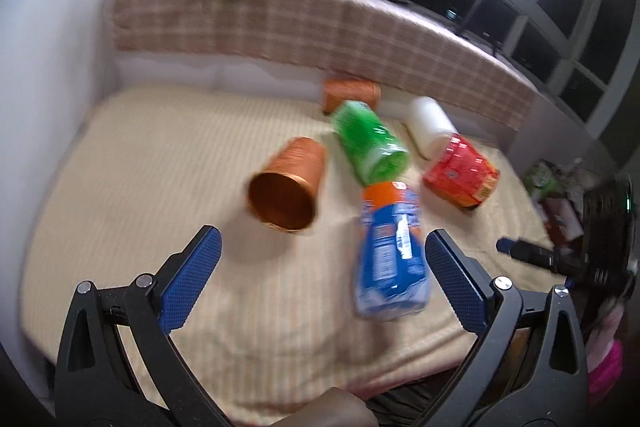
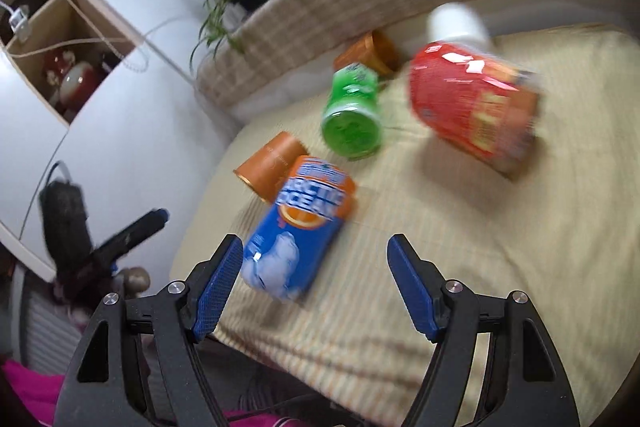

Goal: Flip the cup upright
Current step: 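Lower the upright cup onto the table with the right gripper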

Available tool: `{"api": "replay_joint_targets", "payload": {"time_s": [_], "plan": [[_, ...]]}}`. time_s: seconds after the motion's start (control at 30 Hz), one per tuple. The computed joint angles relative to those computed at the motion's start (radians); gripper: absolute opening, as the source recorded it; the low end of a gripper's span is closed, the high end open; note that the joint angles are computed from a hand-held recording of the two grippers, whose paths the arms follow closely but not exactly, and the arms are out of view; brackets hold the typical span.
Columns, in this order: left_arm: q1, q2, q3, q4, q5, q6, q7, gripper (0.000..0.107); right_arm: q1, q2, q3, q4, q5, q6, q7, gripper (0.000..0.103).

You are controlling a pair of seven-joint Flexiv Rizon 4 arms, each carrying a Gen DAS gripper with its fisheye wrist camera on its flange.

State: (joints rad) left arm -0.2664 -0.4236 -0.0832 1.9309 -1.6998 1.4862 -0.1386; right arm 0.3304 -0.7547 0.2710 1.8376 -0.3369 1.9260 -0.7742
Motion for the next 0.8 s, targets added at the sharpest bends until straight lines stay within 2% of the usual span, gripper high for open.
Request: {"api": "replay_joint_targets", "payload": {"time_s": [0.1, 0.17, 0.23, 0.3, 0.33, 0.4, 0.47, 0.6, 0.7, 0.8], "plan": [[0.06, -0.018, -0.009, -0.002, 0.265, -0.105, -0.204, 0.103, 0.155, 0.072, -0.152, 0.101, 0.163, 0.069, -0.009, 0.075], [0.092, -0.036, -0.005, -0.023, 0.415, -0.194, -0.32, 0.103, 0.213, 0.092, -0.201, 0.137, 0.246, 0.094, -0.019, 0.075], [0.115, -0.058, -0.003, -0.056, 0.532, -0.269, -0.405, 0.098, 0.279, 0.114, -0.253, 0.166, 0.331, 0.101, -0.035, 0.075], [0.122, -0.086, 0.0, -0.09, 0.629, -0.295, -0.473, 0.094, 0.376, 0.141, -0.337, 0.2, 0.43, 0.094, -0.067, 0.075], [0.125, -0.101, 0.001, -0.108, 0.672, -0.305, -0.503, 0.094, 0.44, 0.152, -0.394, 0.211, 0.485, 0.081, -0.087, 0.075], [0.138, -0.128, 0.005, -0.148, 0.753, -0.358, -0.572, 0.093, 0.514, 0.166, -0.459, 0.228, 0.549, 0.065, -0.115, 0.075], [0.156, -0.155, 0.011, -0.196, 0.835, -0.443, -0.65, 0.084, 0.575, 0.173, -0.514, 0.236, 0.594, 0.048, -0.136, 0.075], [0.187, -0.194, -0.01, -0.257, 0.937, -0.51, -0.721, 0.083, 0.695, 0.174, -0.634, 0.249, 0.647, 0.017, -0.166, 0.075], [0.207, -0.221, -0.027, -0.3, 1.012, -0.558, -0.767, 0.083, 0.732, 0.168, -0.67, 0.25, 0.653, 0.013, -0.17, 0.075], [0.232, -0.247, -0.051, -0.338, 1.066, -0.598, -0.811, 0.08, 0.724, 0.165, -0.658, 0.245, 0.646, 0.019, -0.172, 0.075]]}}
